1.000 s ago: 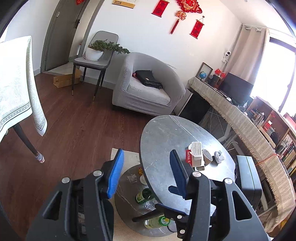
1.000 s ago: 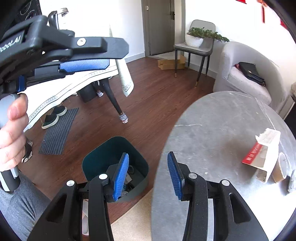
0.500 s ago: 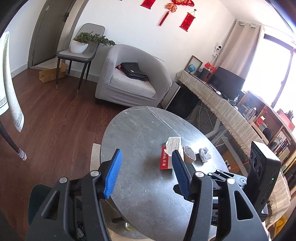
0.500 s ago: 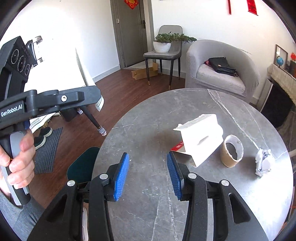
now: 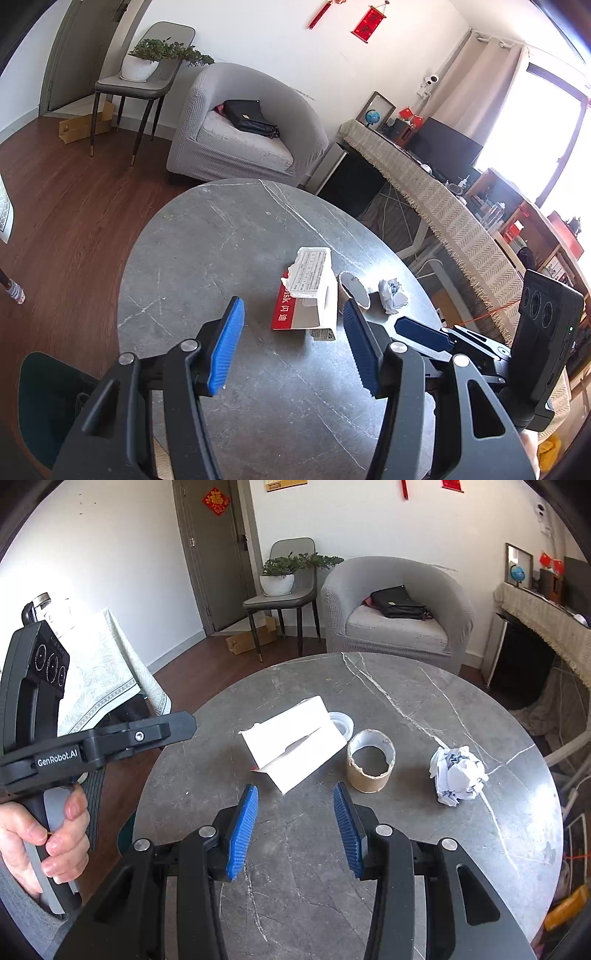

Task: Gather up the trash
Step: 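Move both grippers back over the table, then grasp the red-white SanDisk box with the left gripper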

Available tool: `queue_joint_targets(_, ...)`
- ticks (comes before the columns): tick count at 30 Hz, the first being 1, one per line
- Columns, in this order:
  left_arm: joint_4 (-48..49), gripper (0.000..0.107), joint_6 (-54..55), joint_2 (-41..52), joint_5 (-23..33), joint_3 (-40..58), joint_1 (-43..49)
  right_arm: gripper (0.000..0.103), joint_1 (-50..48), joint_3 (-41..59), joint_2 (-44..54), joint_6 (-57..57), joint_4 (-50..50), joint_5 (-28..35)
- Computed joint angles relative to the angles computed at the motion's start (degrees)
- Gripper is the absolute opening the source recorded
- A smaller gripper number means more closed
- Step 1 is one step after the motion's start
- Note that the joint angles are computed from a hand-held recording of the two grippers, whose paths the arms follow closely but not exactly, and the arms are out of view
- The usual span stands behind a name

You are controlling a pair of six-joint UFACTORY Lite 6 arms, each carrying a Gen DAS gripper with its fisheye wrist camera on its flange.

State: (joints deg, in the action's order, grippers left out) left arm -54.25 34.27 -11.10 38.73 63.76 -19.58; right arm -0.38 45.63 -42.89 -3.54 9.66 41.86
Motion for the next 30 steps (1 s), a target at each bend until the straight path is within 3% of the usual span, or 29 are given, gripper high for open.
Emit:
queue_joint_targets(8,-2.76,0.056,-0.79,5.61,-3.74,1.09,-5.35,0.048,-10.38,-1.23,-1.17,-11.03,8.23,1.99)
queue_joint_targets(14,-11.29,0.051,3.38,10.06,-3.56,1.59,-5.32,0.054,-20.09,-1.88,-0.31,-22.1,16.26,3.97)
queue_joint_targets(20,-17.04,0.035,6.27,11.69,-2.68,1.96,-5.14,0.054,-20.48,-2.72,0.79,-23.46,16.59,3.41)
queue_joint_targets(27,-16.02,0.007,5.5,12.32,-2.7,3.18,-6.13,0.054,-18.24,-2.33,2.74,-21.17,14.04,2.14)
queue_joint_targets(30,-13.61,0.004,3.83,11.69,-4.07,3.43,-6.63,0.055,-18.08,-1.72,3.77,-20.26,13.52,1.7)
